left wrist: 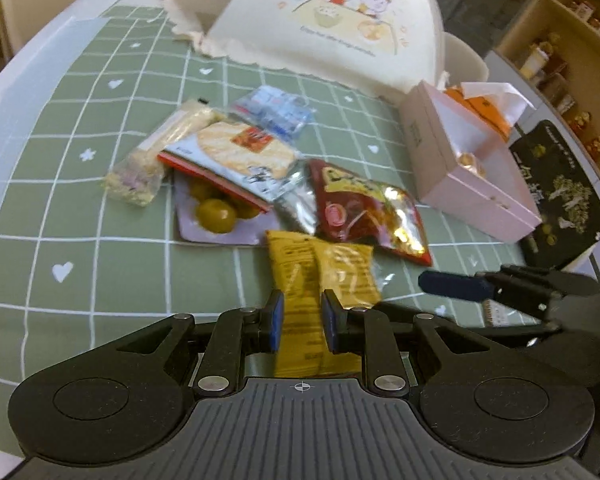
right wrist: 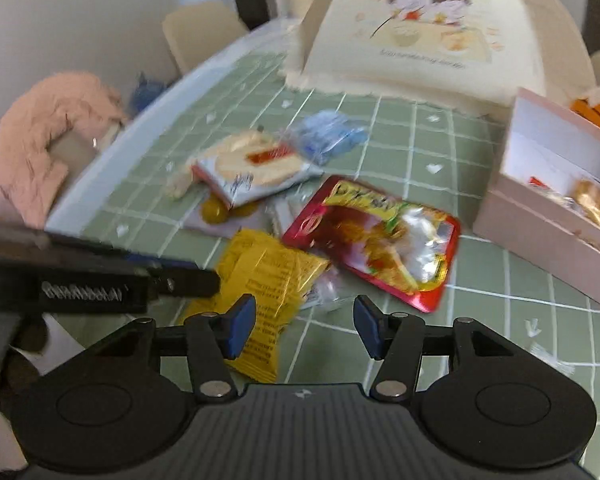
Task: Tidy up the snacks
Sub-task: 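Grasp the yellow snack packet with the left tool while the right tool lowers the biscuit packet, then lift the yellow packet with the left tool while the right tool releases the biscuit packet on the table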
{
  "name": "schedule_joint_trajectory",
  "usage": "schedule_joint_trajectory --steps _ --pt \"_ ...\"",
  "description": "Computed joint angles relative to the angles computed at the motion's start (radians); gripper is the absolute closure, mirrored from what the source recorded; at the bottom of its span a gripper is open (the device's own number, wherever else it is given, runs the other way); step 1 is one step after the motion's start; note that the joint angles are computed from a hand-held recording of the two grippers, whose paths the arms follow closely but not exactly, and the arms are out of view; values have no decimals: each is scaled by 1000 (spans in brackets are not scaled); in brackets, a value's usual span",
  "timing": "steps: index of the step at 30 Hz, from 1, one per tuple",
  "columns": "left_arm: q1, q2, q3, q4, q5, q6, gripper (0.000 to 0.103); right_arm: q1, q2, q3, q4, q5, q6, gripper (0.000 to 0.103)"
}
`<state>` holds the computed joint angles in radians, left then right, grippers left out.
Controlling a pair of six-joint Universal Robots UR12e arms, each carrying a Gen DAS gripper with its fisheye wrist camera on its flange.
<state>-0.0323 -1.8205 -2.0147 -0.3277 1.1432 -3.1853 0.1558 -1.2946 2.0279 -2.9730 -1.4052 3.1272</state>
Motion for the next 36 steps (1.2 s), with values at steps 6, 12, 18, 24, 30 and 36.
schedule_joint_trajectory --steps 6,12,18,24,30,36 --pt "45 -38 27 -81 -160 -2 79 -1 -4 20 -28 -16 21 49" --pt "45 -59 50 -101 -181 28 76 1 -18 38 -52 -79 51 49" --pt "44 -63 55 -140 -218 53 74 -11 -22 43 -52 -74 58 49" --pt "52 -67 47 -168 -298 80 72 -1 -23 51 -58 -130 59 49" --pt "49 -76 45 -187 -423 109 56 -26 -47 92 -65 -128 111 49" --pt "16 -104 64 -111 -484 99 54 -56 -65 126 -72 -116 167 49"
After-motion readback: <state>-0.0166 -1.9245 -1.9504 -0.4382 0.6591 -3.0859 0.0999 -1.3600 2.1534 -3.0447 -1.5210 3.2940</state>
